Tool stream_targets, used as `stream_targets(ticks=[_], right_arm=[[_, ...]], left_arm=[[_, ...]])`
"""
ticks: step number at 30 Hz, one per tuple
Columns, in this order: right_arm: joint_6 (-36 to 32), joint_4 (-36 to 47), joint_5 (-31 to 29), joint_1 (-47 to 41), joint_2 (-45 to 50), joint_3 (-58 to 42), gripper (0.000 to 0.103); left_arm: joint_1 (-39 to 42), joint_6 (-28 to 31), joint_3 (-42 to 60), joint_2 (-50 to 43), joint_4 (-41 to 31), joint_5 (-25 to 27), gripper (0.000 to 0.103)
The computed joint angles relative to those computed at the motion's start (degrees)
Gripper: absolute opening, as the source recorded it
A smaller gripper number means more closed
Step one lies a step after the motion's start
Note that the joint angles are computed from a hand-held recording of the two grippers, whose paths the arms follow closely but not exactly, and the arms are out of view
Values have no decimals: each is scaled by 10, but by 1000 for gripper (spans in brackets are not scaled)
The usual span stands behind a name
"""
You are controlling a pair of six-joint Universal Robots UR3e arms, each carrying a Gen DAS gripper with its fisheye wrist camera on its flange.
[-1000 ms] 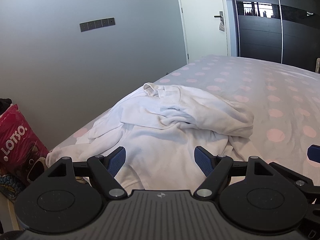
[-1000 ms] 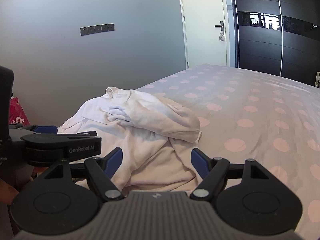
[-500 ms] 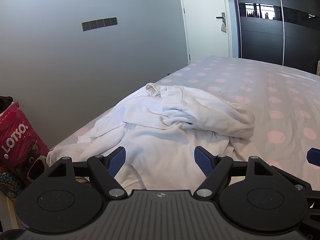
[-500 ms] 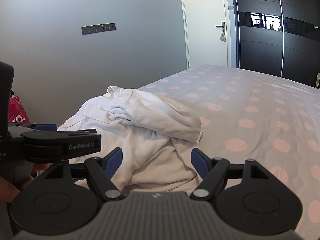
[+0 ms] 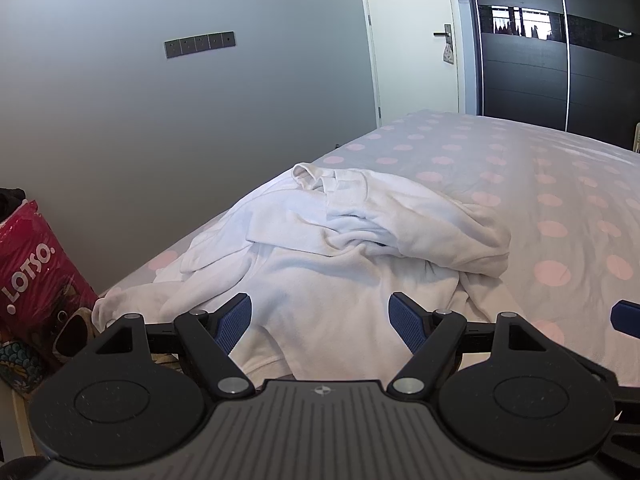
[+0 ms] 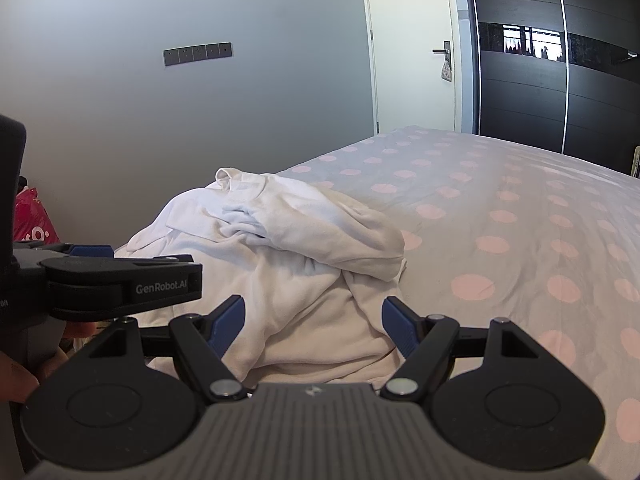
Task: Fold clothes
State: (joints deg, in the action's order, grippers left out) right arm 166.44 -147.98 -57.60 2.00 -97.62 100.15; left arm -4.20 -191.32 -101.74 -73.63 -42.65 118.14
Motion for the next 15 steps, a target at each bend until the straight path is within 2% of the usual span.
stream_targets(ticks=[15], right_arm=[[-4, 1, -10, 16, 4, -2, 78]], left_arm=[[-2, -5, -2, 3, -4, 3, 75]])
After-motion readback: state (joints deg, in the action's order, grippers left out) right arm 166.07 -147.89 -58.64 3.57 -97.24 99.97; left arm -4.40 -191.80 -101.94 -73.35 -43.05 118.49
